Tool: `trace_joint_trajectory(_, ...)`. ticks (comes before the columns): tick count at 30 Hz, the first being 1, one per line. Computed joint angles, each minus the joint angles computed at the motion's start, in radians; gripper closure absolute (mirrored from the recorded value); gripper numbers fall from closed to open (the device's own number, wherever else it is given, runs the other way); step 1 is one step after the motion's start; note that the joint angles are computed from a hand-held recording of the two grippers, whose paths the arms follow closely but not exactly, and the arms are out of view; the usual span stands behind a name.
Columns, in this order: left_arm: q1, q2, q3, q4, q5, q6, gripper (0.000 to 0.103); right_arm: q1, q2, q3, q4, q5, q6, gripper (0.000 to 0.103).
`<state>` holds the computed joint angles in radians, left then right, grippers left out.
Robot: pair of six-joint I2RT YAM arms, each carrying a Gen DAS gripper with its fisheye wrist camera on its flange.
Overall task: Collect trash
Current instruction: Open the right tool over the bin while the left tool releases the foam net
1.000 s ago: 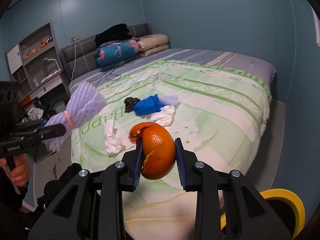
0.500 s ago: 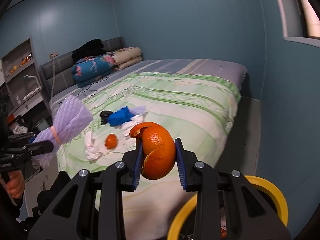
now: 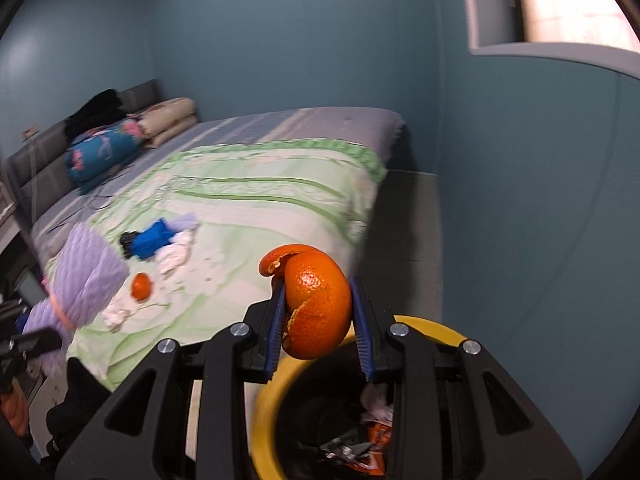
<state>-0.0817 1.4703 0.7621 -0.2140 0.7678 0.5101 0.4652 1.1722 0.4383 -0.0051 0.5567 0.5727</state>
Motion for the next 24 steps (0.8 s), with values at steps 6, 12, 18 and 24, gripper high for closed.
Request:
trace_joint_trajectory(6,-0.108,-0.003,-0.018,0.022,-0.03,-0.028,0.075,-0.069,-0.086,-0.052,-0.055,-0.018,0.044,0.074)
trace_joint_trajectory(12,-0.198,0.016,-0.021,0.043,-0.067,-0.048,0.075,-0.11,-0.124,-0.078,-0.109,-0.021,0.08,0.074)
trace_joint_trajectory(18,-0.28,0.093,0.002,0.052,-0.099,-0.051,0.075,-0.155,-0.12,-0.103,-0.087,-0.06,0.093,0.074)
trace_joint_trajectory(24,-0.362,0.208,0.036,0.066,-0.133,-0.086,0.075,-0.199,-0.061,-0.105,-0.047,-0.105,0.087,0.073)
